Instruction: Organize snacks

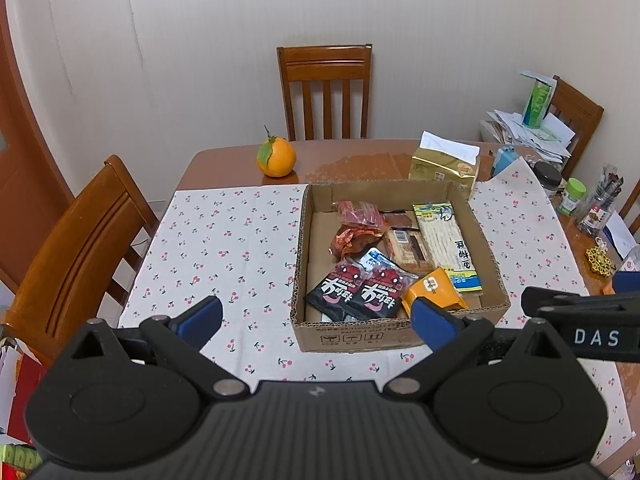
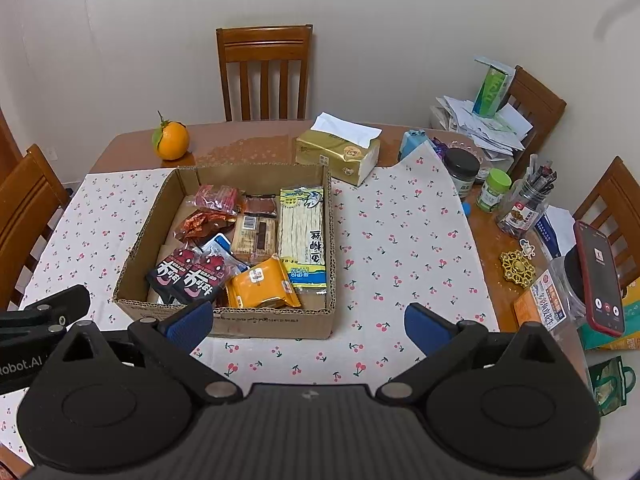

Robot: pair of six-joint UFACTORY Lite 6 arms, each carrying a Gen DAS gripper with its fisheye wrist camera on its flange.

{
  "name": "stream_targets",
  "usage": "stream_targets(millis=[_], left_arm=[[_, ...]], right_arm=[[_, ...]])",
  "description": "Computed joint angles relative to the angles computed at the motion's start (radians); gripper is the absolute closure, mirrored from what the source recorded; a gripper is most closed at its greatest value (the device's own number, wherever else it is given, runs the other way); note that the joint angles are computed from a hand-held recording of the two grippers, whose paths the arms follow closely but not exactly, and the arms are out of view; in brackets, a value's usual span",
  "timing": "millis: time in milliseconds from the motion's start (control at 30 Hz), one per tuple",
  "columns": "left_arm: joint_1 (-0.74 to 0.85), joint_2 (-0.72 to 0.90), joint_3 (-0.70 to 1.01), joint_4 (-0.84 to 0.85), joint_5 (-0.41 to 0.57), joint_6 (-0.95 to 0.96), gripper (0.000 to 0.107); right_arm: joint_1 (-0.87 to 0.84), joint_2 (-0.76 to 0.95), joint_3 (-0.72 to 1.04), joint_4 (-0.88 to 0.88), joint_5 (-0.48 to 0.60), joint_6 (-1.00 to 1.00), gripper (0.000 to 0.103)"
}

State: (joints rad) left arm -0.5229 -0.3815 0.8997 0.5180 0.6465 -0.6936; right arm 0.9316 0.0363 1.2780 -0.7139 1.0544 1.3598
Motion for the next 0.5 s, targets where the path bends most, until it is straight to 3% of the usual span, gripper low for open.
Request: stream_targets(millis=[500], left_arm=[[-0.003, 0.016, 0.015, 0.003, 0.013, -0.016, 0.007]], right_arm=[[-0.004, 0.013, 0.025, 0.004, 0.003, -0.014, 0.0]])
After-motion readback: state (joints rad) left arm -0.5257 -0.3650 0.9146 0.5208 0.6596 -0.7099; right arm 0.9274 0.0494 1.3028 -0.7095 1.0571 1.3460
